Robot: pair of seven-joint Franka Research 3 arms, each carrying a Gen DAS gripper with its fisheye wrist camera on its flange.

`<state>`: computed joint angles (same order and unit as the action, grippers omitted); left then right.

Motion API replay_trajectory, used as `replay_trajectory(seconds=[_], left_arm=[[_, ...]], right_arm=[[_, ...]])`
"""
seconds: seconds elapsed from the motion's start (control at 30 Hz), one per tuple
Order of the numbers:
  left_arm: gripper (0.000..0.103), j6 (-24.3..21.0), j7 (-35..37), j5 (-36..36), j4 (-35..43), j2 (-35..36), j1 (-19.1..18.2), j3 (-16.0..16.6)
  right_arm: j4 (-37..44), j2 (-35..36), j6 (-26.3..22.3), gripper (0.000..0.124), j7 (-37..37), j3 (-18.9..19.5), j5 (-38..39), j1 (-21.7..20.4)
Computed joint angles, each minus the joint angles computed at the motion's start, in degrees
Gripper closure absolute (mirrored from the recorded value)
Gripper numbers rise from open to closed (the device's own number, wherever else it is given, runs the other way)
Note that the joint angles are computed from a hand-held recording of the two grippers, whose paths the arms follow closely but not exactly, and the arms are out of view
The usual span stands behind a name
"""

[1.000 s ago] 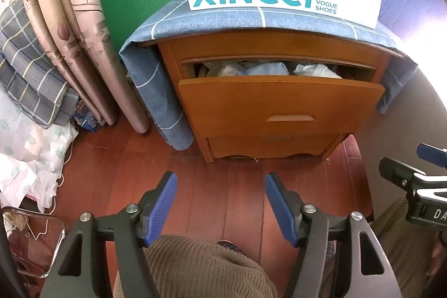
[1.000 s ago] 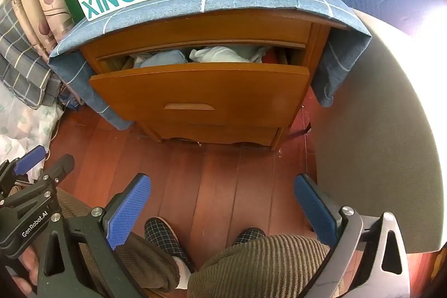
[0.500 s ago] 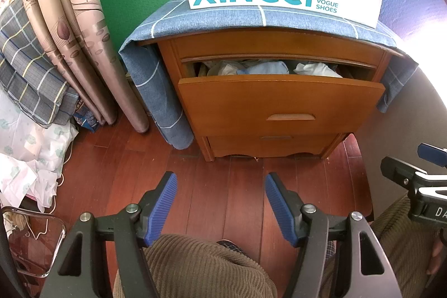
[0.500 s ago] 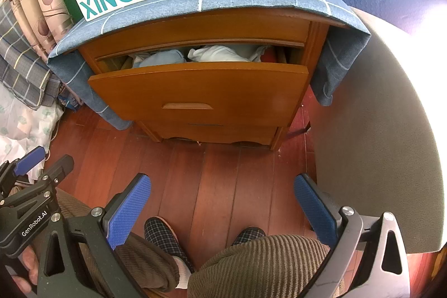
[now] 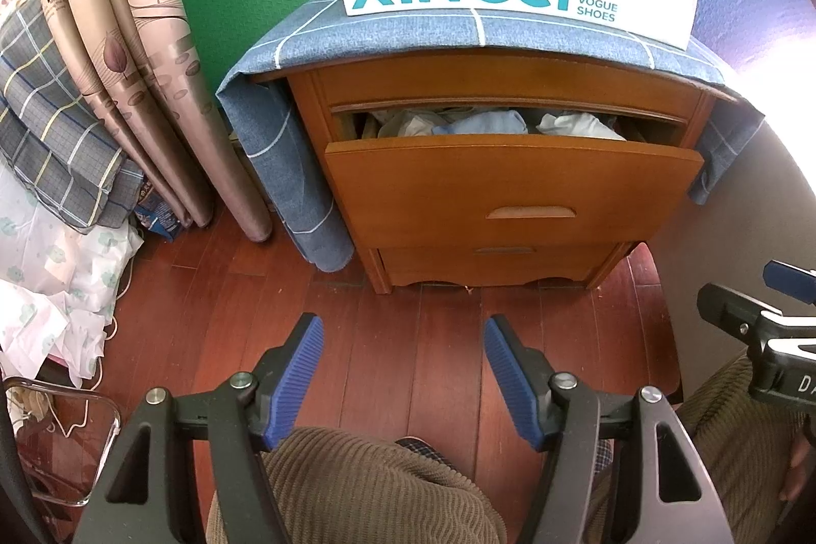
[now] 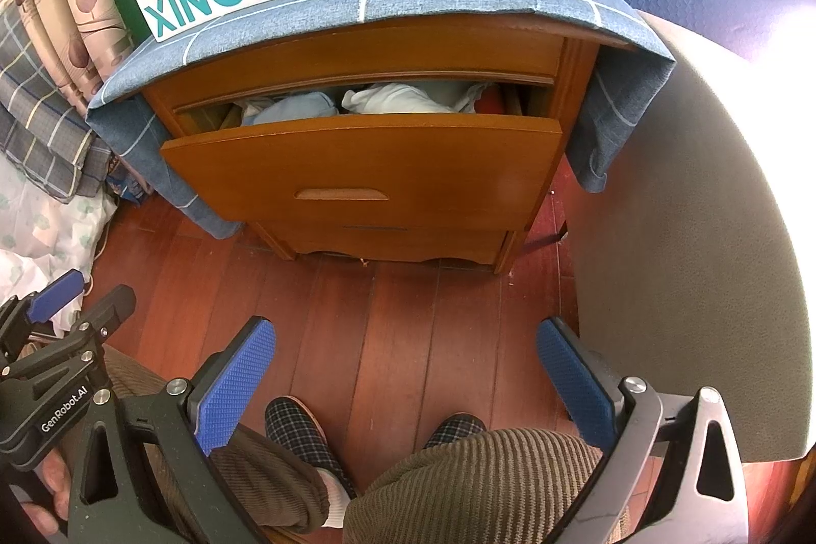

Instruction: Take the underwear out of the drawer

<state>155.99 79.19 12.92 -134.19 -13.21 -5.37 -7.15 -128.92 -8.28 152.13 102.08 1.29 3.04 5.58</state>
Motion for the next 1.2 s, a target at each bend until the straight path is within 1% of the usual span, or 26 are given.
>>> replay_trajectory(seconds=[1.2], left_arm=[[0.036, -0.3, 0.1, -0.1, 0.3, 0.2, 0.0, -0.1]], right_arm=[[0.0, -0.1, 0.2, 0.023, -0.5, -0.2, 1.2, 0.1]])
